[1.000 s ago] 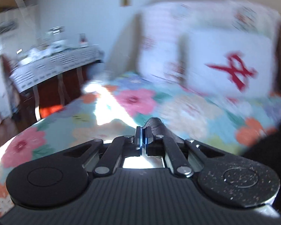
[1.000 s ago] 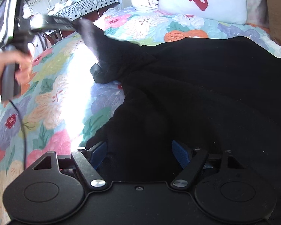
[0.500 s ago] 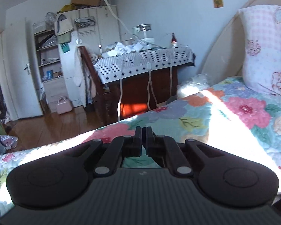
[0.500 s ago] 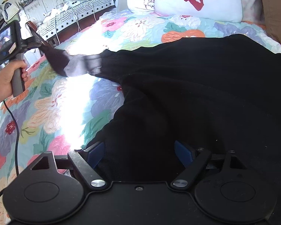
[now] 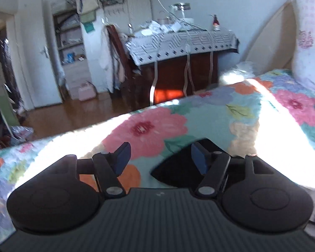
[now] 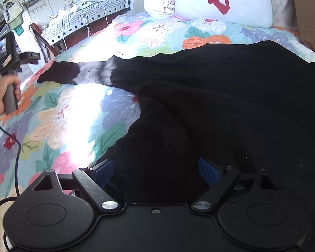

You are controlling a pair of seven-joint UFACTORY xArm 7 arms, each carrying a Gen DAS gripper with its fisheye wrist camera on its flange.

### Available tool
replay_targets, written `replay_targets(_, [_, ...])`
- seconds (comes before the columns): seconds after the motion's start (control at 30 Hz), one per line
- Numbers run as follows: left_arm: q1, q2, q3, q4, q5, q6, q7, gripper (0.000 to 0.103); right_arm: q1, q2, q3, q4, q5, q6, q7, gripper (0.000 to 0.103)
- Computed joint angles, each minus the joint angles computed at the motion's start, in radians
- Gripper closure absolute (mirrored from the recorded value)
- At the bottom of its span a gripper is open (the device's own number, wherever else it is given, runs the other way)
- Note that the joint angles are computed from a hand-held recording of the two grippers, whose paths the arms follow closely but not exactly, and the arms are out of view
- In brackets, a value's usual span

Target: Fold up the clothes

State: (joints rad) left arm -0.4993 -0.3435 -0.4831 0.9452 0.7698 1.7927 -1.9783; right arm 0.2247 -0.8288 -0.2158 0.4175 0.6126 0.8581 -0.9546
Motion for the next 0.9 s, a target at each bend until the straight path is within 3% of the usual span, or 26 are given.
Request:
replay_targets(0.07, [-0.021,-0.027,0.002,-0.019,-0.018,-0.112,-0.039,0.031,-0.071,-0.077,-0.080,-0.017,-0.003,0.044,0.002,0.019])
replay_targets(0.17, [-0.036,0.042,-0.038,0.054,-0.019,-0.134,-0.011,0.031,-0.095,-0.144,-0.173,0.000,0.086,0.075,0.030,0.019])
replay_targets(0.27, [-0.081,0.165,-0.080,0.197,0.034,-0.032,0.089,0.030,-0.131,-0.167,-0.229,0.062,0.093,0.130,0.025,0.019])
replay_targets(0.37, [-0.145,0.318,-0.105,0.394,0.111,0.174,0.295,0.018,-0.167,-0.150,-0.259,0.146,0.048,0.189,0.027,0.019])
replay_targets(0.47, [-0.232,0.406,-0.118,0.515,0.224,0.288,0.452,0.018,-0.198,-0.093,-0.291,0.264,-0.003,0.286,0.061,0.019])
replay_targets(0.67, [-0.439,0.519,-0.139,0.714,0.366,0.427,0.535,0.013,-0.281,-0.108,-0.330,0.416,-0.095,0.488,0.126,0.019])
replay_targets(0.77, [-0.534,0.558,-0.147,0.784,0.370,0.441,0.550,0.013,-0.312,-0.139,-0.388,0.490,-0.135,0.601,0.151,0.019])
replay_targets(0.83, [-0.576,0.559,-0.150,0.806,0.340,0.408,0.552,0.013,-0.325,-0.160,-0.430,0.547,-0.166,0.678,0.171,0.019])
replay_targets(0.9, [-0.597,0.535,-0.149,0.799,0.271,0.336,0.482,0.013,-0.337,-0.180,-0.464,0.600,-0.215,0.736,0.182,0.019])
